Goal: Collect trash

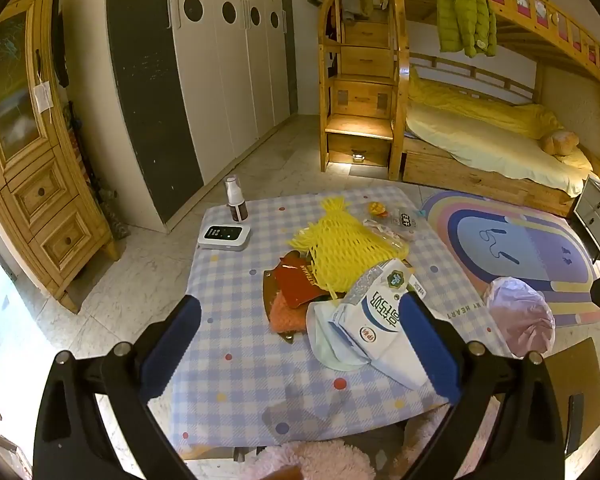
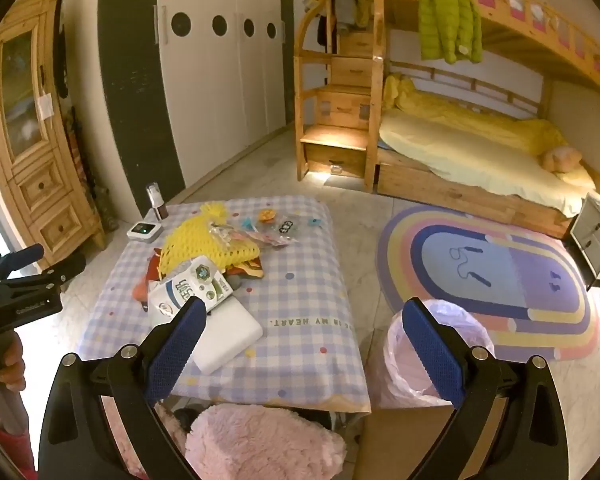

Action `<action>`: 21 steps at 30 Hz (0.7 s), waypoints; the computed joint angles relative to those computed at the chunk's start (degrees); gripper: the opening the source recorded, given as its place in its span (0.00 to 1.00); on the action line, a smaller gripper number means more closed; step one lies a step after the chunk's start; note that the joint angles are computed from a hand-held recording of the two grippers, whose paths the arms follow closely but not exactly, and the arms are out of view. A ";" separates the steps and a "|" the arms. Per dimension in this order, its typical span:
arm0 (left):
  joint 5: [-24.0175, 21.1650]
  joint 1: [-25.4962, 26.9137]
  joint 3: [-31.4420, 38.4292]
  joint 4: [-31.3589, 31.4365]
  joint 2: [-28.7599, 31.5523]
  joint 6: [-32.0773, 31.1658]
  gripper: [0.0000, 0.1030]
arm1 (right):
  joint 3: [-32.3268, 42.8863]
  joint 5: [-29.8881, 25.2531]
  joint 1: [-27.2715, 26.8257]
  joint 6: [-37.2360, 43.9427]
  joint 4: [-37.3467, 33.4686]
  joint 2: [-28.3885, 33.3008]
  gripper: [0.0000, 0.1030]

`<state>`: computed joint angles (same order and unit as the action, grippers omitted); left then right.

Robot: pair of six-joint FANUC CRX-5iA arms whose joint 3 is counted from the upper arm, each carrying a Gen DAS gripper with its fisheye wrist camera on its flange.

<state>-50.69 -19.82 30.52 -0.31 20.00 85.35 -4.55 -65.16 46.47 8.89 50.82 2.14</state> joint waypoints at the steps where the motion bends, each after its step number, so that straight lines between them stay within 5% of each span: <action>1: -0.03 0.03 0.00 0.08 -0.04 -0.08 0.93 | -0.20 -0.24 0.20 0.06 -0.08 -0.42 0.95; 21: -1.39 -0.06 3.16 -0.67 2.23 1.19 0.93 | -0.93 0.60 0.01 -0.66 -0.04 -0.53 0.95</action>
<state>-52.08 -19.88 33.68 -0.98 22.23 86.54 -5.48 -64.56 46.48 8.23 50.77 1.60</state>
